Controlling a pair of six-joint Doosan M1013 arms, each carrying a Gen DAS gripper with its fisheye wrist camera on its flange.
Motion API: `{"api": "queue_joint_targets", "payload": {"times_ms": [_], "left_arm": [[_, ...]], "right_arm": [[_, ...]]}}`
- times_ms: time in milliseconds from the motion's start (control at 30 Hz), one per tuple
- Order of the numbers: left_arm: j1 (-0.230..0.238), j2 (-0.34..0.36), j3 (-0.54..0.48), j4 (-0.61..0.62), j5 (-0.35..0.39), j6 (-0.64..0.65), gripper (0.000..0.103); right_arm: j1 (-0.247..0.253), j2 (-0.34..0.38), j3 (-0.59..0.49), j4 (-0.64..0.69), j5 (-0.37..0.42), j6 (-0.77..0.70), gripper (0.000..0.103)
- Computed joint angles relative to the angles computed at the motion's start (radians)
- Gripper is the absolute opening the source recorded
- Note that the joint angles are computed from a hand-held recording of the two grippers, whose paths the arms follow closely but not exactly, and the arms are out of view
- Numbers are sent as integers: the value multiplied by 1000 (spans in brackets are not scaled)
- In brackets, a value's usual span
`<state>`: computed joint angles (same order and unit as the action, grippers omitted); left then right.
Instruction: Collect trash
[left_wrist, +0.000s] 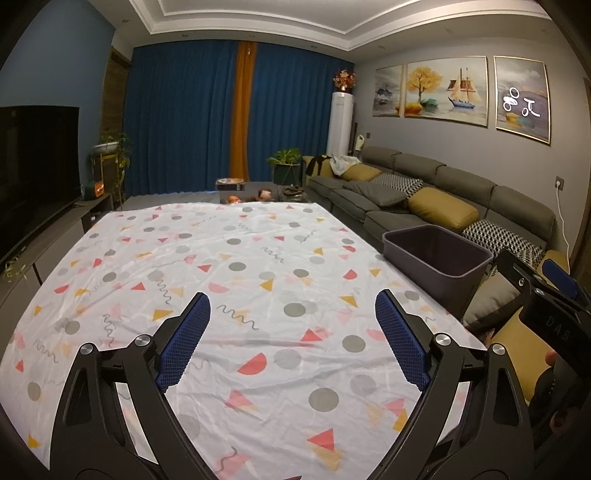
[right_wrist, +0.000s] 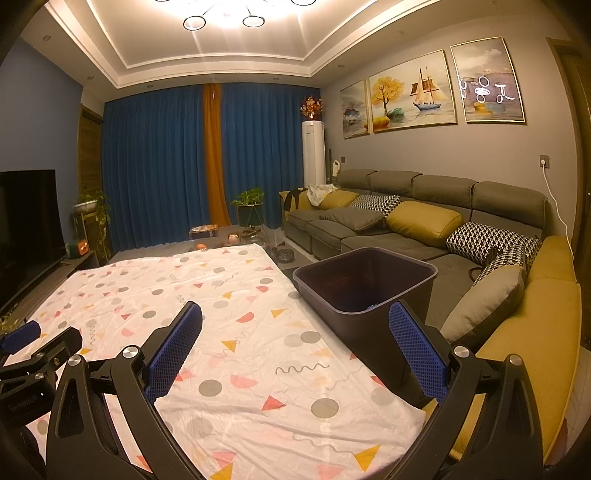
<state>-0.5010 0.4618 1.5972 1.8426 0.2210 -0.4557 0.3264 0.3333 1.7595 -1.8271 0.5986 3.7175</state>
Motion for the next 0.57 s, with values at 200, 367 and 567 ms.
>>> {"api": "queue_joint_targets", "payload": {"times_ms": [200, 367, 567], "left_arm": [[5, 0, -2, -7, 0, 2, 89], [5, 1, -6, -76, 14, 63, 93], [9, 1, -13, -183, 23, 149, 93]], "right_arm": [[2, 1, -1, 10, 3, -3, 98], [3, 2, -4, 15, 3, -1, 98], [2, 1, -5, 21, 2, -5, 98]]}}
